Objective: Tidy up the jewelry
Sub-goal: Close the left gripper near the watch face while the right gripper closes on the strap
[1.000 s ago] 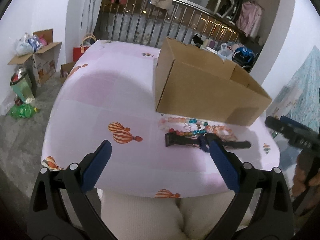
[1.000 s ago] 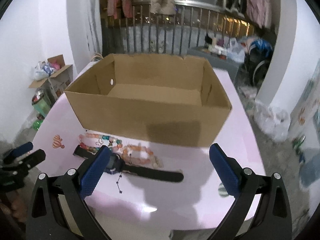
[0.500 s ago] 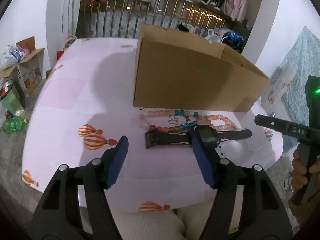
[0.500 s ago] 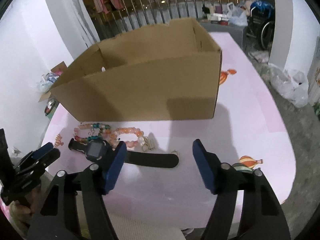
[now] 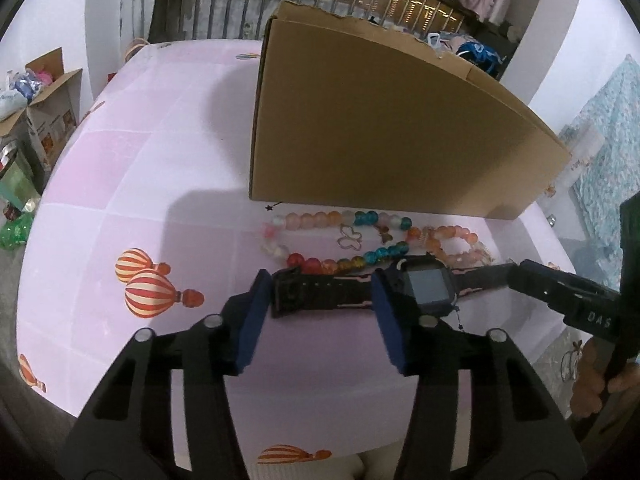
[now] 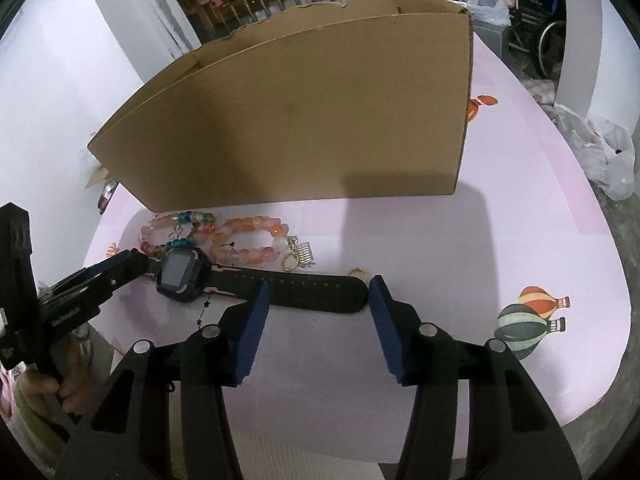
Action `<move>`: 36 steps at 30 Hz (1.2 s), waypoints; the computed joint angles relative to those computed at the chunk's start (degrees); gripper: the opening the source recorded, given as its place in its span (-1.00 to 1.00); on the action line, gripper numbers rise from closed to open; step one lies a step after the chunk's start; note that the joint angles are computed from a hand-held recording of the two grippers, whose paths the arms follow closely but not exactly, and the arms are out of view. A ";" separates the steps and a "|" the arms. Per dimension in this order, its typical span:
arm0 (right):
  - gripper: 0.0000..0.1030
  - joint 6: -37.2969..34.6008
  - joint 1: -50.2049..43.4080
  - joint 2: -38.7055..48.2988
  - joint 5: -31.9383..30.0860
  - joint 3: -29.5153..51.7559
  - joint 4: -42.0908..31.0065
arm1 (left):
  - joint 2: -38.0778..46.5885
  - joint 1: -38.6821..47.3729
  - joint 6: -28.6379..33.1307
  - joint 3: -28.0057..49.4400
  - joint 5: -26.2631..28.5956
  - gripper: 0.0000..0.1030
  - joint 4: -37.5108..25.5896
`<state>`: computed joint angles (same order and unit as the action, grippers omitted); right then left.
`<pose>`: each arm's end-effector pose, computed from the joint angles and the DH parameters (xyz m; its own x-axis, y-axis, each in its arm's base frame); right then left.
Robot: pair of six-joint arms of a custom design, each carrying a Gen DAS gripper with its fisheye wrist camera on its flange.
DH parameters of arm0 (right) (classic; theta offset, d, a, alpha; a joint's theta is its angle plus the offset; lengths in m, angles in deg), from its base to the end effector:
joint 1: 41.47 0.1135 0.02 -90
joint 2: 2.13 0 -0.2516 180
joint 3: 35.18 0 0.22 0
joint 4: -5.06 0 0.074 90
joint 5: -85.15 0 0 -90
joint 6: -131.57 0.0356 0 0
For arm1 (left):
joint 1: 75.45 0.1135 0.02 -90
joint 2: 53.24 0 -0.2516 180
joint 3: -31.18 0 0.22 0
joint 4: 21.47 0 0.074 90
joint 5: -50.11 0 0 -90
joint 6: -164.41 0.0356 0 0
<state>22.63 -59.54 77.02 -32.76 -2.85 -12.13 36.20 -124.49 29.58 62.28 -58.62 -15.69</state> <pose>0.1662 -0.0367 0.1054 -0.8339 -0.0296 -0.5511 -0.2026 0.9453 0.2557 0.1388 -0.1424 0.0923 -0.7831 -0.1164 -0.6109 0.0495 0.9676 -0.2478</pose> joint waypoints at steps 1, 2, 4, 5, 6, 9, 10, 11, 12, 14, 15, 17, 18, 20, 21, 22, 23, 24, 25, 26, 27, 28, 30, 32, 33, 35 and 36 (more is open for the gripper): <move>-0.02 -0.18 -0.08 0.07 -0.36 0.02 -0.08 | 0.23 -0.25 -0.05 0.39 -0.56 -0.28 -0.63; -0.02 -0.38 -0.28 0.16 -0.95 0.18 -0.47 | 0.44 -0.59 -0.19 0.67 -0.98 -0.34 -1.03; -0.02 -0.59 -0.85 0.38 -1.93 0.67 -1.32 | 0.58 -1.24 -0.76 1.13 -2.29 -0.45 -2.24; -0.02 -1.07 -1.61 0.59 -2.86 1.10 -2.13 | 0.62 -1.48 -1.05 1.33 -2.84 -0.49 -2.77; -0.02 -1.81 -2.65 0.65 -3.84 1.67 -3.30 | 0.49 -1.60 -1.26 1.16 -3.14 -0.59 -3.00; -0.04 -3.89 -5.50 -0.13 -7.92 2.24 -6.07 | -0.53 -1.41 -1.72 0.29 -3.16 -0.71 -3.45; -0.05 -4.82 -6.32 -0.50 -9.37 2.38 -7.07 | -0.68 -1.37 -1.68 0.28 -3.17 -0.73 -3.55; -0.06 -5.96 -7.11 -0.95 -11.11 2.50 -8.19 | -0.81 -1.30 -1.58 0.22 -3.25 -0.74 -3.60; -0.08 -7.00 -7.55 -1.47 -12.42 2.43 -8.90 | -0.88 -1.33 -1.55 0.22 -3.42 -0.74 -3.76; -0.09 -7.02 -6.40 -2.79 -13.19 2.07 -9.03 | -0.15 -1.76 -1.78 0.73 -4.02 -0.74 -3.83; -0.10 -6.20 -5.20 -3.80 -12.76 1.50 -8.56 | 0.01 -1.98 -1.85 0.84 -4.36 -0.74 -3.95; -0.11 -4.61 -3.35 -4.70 -10.84 0.62 -6.74 | 0.08 -2.46 -2.12 0.96 -4.80 -0.74 -4.20; -0.13 -3.67 -2.54 -4.89 -10.00 0.19 -5.70 | 0.05 -2.42 -2.17 0.90 -4.70 -0.74 -4.12; -0.20 -1.73 -1.76 -3.45 -9.29 -0.02 -3.47 | 0.16 -2.69 -2.57 1.01 -4.75 -0.74 -4.19; -0.21 -1.14 -1.79 -2.65 -8.86 0.10 -2.68 | 0.24 -2.87 -2.64 1.02 -4.88 -0.74 -4.22; -0.22 -0.32 -1.33 -2.07 -8.35 0.00 -1.65 | 0.32 -3.01 -2.67 1.11 -5.01 -0.74 -4.33; -0.22 0.27 -1.17 -1.31 -8.10 0.09 -0.92 | 0.37 -3.14 -2.69 1.11 -5.16 -0.74 -4.32; -0.22 0.00 -1.59 -1.15 -8.42 0.51 -1.48 | 0.44 -3.23 -2.62 1.11 -5.29 -0.74 -4.28; -0.22 -0.53 -2.15 -1.13 -8.84 0.88 -2.14 | 0.46 -3.27 -2.56 1.04 -5.36 -0.74 -4.20; -0.22 -0.56 -2.17 -1.13 -9.05 0.90 -2.06 | 0.42 -3.28 -2.51 0.94 -5.36 -0.74 -4.12; -0.22 -0.45 -1.99 -1.60 -9.20 0.85 -2.07 | 0.38 -3.31 -2.53 0.81 -5.34 -0.74 -3.96; -0.22 0.00 -1.47 -2.21 -8.85 0.55 -1.71 | 0.35 -3.33 -2.58 0.64 -5.31 -0.74 -3.74; -0.26 0.46 -0.53 -3.09 -7.87 0.09 -0.83 | 0.34 -3.39 -2.58 0.49 -5.41 -0.74 -3.53; -0.42 1.20 0.50 -3.47 -7.15 -0.14 -0.15 | 0.24 -3.53 -2.53 0.38 -5.56 -0.74 -3.46; -0.47 1.77 1.16 -3.57 -6.58 -0.35 0.50 | 0.23 -3.72 -2.69 0.30 -5.70 -0.74 -3.37; -0.85 3.15 3.04 -4.74 -3.48 -0.96 1.76 | -0.12 -4.31 -2.95 0.29 -6.50 -0.78 -3.78; -0.85 3.38 3.22 -5.03 -2.94 -1.05 2.00 | -0.19 -4.67 -2.98 0.47 -7.03 -0.78 -4.20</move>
<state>26.01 -56.32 72.00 -35.69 -3.90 -10.14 36.01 -129.16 26.60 62.75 -65.65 -19.88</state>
